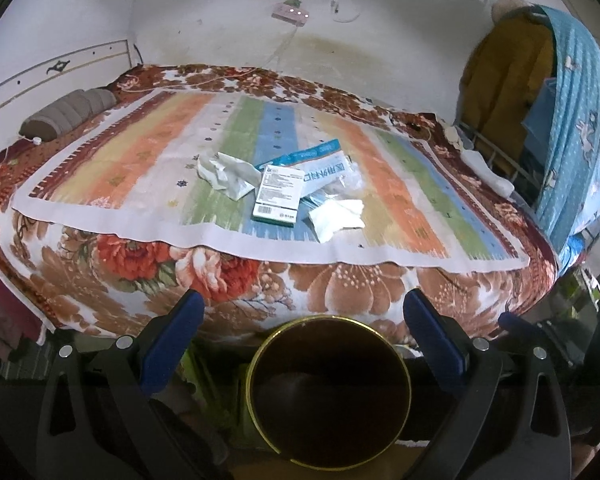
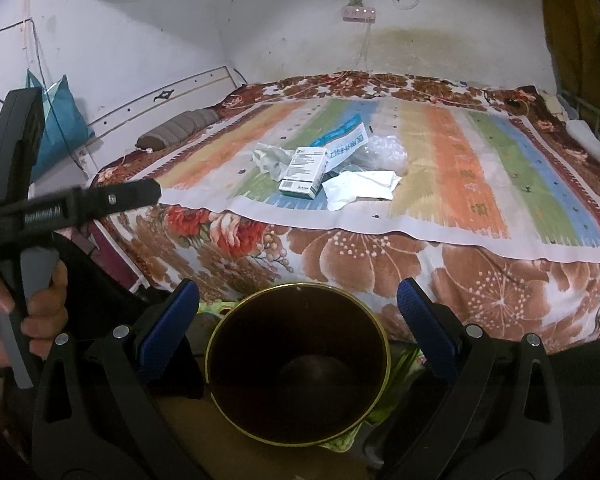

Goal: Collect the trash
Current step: 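Move both tools forward over the bed toward the pile of trash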

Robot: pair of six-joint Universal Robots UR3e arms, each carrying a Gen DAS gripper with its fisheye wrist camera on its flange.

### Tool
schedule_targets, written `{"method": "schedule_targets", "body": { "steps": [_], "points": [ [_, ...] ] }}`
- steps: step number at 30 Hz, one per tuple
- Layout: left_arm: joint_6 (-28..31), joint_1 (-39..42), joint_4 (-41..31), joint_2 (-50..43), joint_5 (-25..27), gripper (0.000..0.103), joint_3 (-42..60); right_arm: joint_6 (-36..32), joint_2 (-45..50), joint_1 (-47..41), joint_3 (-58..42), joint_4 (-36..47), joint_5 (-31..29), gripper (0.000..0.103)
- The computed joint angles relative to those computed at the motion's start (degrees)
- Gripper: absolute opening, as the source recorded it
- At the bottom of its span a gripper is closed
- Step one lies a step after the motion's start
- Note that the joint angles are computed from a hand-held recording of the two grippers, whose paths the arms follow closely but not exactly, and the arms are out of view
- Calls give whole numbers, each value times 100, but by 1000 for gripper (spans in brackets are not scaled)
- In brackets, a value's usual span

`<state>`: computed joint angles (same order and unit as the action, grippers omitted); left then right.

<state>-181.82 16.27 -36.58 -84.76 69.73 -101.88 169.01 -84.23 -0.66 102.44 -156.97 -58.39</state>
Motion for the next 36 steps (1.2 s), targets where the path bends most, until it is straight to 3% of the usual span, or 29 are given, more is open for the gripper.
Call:
{"method": "schedule_targets", "body": {
  "steps": [15, 29, 36],
  "points": [
    [182, -289, -683, -1680, 916, 97, 2366, 119, 1373, 397, -2064, 812, -375, 94],
    [-345, 17, -2503, -3657, 590, 97, 5505, 479, 2802, 791, -4437, 1786, -679, 94],
    [-426, -83, -3487, -5044, 770, 97, 7894, 705, 3579, 1004, -5780, 2455, -931, 94]
  ]
}}
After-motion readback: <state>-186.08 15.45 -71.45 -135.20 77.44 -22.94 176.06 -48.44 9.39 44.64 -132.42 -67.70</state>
